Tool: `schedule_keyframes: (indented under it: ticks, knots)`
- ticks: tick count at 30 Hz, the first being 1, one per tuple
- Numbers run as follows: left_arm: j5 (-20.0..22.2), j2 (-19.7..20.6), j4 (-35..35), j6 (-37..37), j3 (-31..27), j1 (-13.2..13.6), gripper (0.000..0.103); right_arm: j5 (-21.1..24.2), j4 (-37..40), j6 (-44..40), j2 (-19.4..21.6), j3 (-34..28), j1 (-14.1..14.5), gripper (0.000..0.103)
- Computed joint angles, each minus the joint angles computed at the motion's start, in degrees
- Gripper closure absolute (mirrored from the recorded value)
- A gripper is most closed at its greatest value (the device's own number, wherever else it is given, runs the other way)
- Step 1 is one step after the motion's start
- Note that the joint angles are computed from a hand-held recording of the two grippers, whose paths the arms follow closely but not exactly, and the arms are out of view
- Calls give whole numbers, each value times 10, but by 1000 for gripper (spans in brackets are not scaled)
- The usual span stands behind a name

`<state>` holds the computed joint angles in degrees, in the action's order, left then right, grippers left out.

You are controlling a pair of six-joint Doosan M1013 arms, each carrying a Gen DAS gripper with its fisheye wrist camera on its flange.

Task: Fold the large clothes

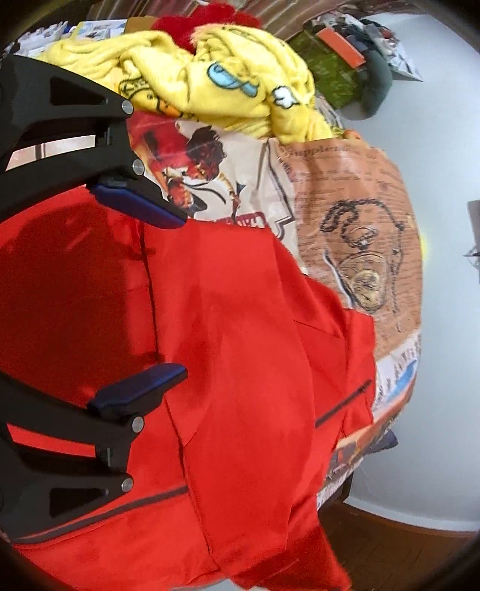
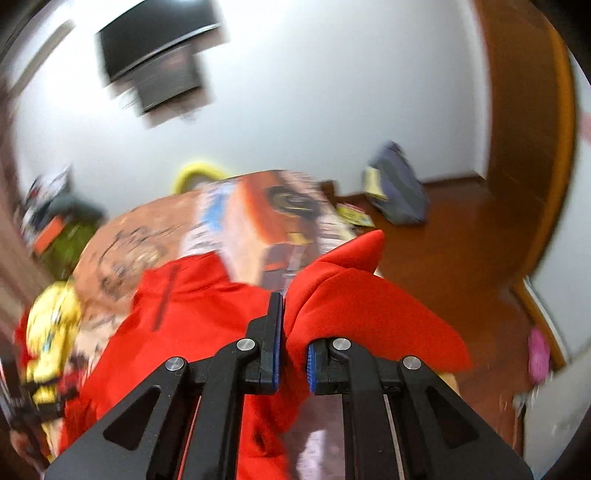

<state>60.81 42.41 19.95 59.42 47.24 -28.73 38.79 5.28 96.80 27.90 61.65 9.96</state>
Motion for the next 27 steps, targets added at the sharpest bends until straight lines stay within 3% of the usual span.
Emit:
schedule_keyframes:
  ticks: [5, 12, 14, 16, 22, 25, 27]
  knots:
    - [-12, -16, 10, 4, 23, -5, 29, 72, 52, -94, 27, -27, 23, 94]
    - [-18, -27, 15, 23, 47, -12, 29, 193, 57, -77, 71, -56, 36, 91]
    - [-14, -26, 14, 29, 49, -13, 29, 229, 53, -70, 77, -64, 36, 82]
    - [-12, -25, 9, 33, 50, -13, 29, 265, 76, -79, 76, -67, 31, 56]
    - [-14, -18, -10, 34, 40, -13, 29, 245, 129, -93, 39, -27, 10, 41]
    - [-18, -14, -16, 35, 33, -13, 29, 203, 119, -50, 22, -10, -2, 23]
    - [-20, -12, -21, 37, 29, -14, 29, 180, 111, -20, 16, -2, -12, 21]
